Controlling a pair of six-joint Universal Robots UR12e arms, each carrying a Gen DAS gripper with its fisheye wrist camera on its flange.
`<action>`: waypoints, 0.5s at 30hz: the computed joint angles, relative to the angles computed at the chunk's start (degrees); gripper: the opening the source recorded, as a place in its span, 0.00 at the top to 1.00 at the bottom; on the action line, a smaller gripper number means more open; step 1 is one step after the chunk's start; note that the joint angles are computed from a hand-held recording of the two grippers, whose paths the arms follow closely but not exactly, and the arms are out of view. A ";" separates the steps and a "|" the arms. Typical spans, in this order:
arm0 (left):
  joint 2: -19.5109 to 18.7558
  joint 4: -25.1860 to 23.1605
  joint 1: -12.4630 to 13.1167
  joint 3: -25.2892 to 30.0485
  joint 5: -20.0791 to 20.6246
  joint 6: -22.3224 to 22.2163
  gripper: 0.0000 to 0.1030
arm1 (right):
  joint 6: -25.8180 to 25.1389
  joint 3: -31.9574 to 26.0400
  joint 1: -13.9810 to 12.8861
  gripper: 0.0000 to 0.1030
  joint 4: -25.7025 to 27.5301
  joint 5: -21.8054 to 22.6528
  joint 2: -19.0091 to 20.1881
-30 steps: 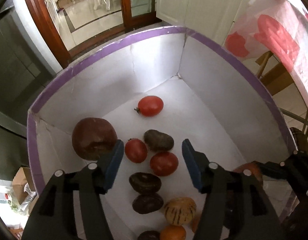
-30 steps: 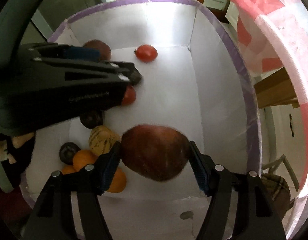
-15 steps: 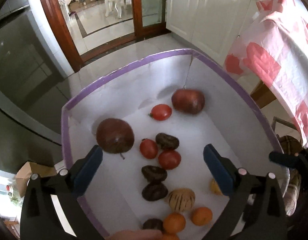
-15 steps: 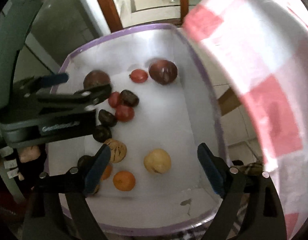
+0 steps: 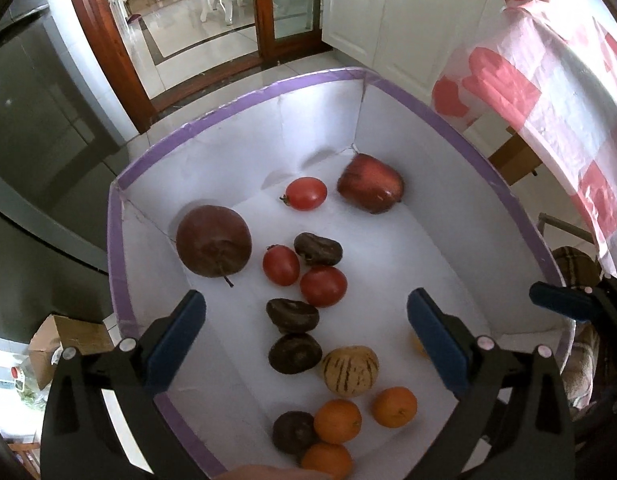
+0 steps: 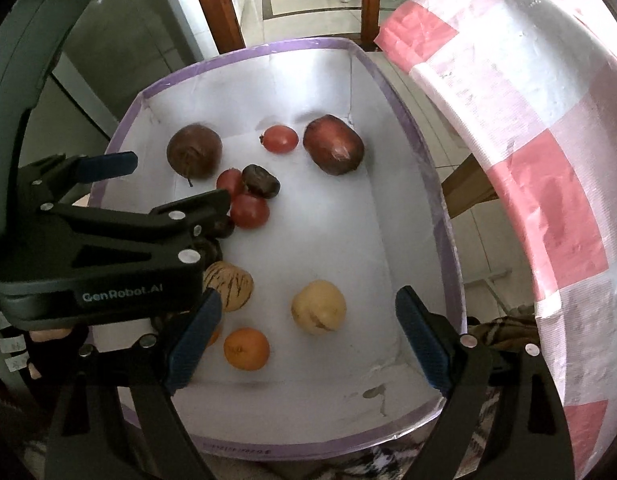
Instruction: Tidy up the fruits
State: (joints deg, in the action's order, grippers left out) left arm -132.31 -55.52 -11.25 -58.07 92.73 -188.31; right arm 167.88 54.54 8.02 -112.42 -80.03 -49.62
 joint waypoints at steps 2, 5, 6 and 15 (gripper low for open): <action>-0.02 -0.08 0.06 0.04 -0.29 -0.06 0.02 | 0.43 -0.04 -0.08 0.17 -0.05 0.06 0.07; 0.00 -0.55 0.13 0.17 -0.62 -0.35 0.02 | 0.46 -0.04 -0.09 0.17 0.22 -0.04 0.05; -0.01 -0.66 0.14 0.22 -0.68 -0.46 0.02 | 0.41 -0.09 -0.06 0.17 0.31 -0.08 0.10; -0.18 -0.74 0.29 0.26 -0.95 -0.60 0.02 | 0.56 -0.30 0.11 0.17 0.28 -0.29 0.55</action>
